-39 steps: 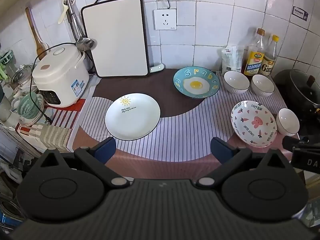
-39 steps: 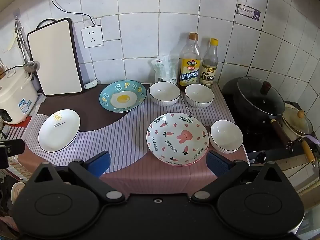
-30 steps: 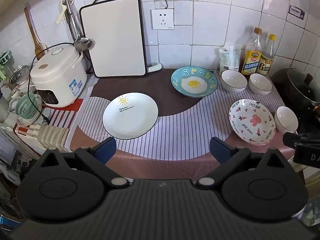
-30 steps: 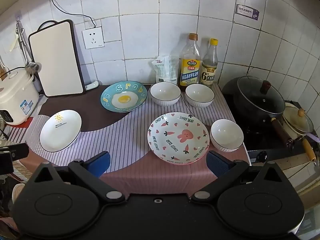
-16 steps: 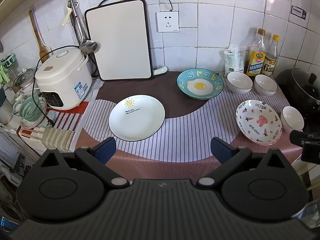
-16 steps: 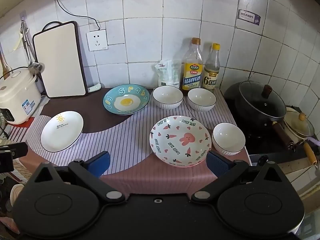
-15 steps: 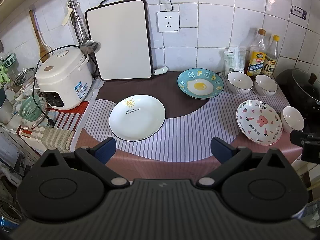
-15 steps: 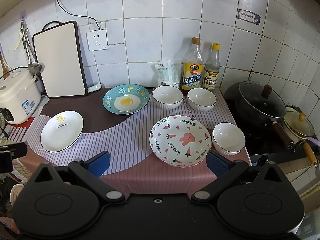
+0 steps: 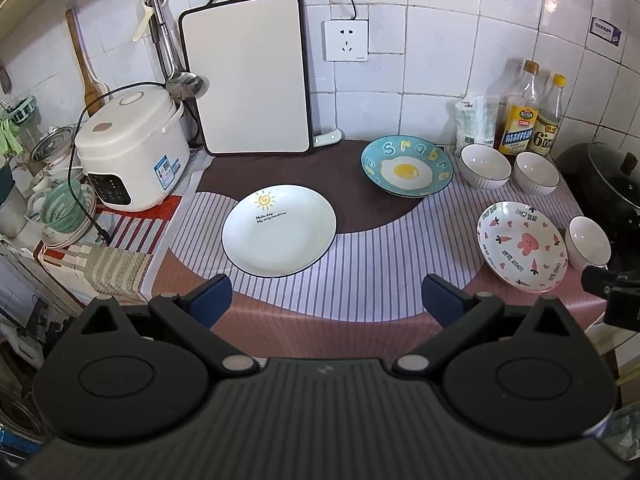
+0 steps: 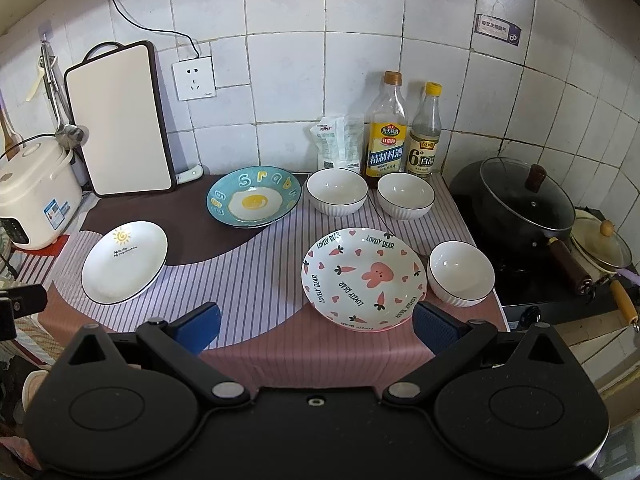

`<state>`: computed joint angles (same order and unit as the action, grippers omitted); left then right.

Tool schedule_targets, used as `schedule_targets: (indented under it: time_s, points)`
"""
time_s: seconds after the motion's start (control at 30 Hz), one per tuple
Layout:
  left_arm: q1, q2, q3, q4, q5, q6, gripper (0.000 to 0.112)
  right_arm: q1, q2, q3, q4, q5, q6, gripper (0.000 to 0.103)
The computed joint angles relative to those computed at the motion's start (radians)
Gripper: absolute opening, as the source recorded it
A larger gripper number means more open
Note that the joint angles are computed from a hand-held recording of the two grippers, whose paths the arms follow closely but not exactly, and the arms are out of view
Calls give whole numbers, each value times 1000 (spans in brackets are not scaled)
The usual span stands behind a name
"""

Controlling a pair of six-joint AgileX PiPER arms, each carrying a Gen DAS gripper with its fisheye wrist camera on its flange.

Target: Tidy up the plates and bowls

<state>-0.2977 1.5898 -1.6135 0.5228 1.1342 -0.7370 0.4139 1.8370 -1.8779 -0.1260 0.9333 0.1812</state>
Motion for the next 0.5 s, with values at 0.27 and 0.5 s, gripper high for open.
schedule_targets:
  time_s: [0.27, 0.5]
  points:
    - [5, -14, 14, -7, -4, -1, 103, 0, -20, 44, -10, -45, 9, 103]
    - [3, -10, 17, -3, 3, -3, 103, -1, -27, 62, -21, -71, 21, 103]
